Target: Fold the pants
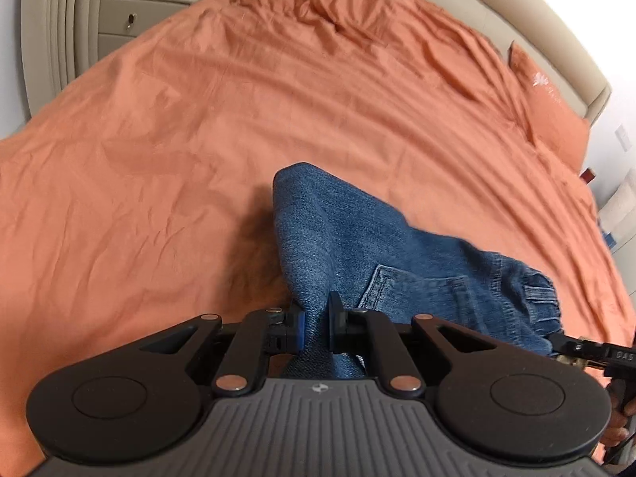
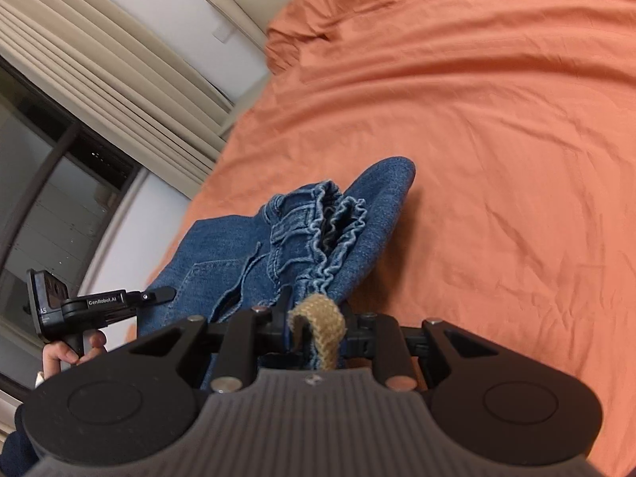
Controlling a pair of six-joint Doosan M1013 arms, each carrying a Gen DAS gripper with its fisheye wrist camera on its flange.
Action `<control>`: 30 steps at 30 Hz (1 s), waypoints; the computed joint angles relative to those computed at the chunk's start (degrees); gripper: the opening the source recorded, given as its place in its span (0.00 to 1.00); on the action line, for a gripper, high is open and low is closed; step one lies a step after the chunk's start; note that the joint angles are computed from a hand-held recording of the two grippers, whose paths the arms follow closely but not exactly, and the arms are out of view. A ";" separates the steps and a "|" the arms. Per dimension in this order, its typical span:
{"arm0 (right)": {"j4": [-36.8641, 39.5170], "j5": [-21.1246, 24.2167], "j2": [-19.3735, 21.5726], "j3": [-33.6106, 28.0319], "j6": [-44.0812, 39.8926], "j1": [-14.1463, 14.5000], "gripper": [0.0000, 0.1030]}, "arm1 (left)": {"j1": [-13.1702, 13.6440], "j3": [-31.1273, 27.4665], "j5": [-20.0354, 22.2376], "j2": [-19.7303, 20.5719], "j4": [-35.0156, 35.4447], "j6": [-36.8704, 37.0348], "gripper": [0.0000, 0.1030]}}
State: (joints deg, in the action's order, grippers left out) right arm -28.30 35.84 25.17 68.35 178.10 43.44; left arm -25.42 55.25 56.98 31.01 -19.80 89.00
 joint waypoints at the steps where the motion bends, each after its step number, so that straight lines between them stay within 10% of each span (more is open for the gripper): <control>1: 0.65 -0.65 -0.04 0.68 0.13 -0.26 0.16 | 0.19 0.16 0.06 0.23 -0.10 -0.15 0.10; 10: 5.52 -0.41 1.08 2.05 -3.69 -1.47 0.17 | 1.23 2.41 -0.38 0.70 -2.39 -0.11 0.19; 21: 0.30 20.28 3.53 -7.51 -13.99 0.98 0.31 | -1.43 4.32 1.72 -3.94 18.61 -7.83 0.17; 30: -8.86 21.17 3.38 -10.04 -21.06 6.03 0.30 | -3.40 15.74 -8.24 -12.64 14.24 -2.11 0.17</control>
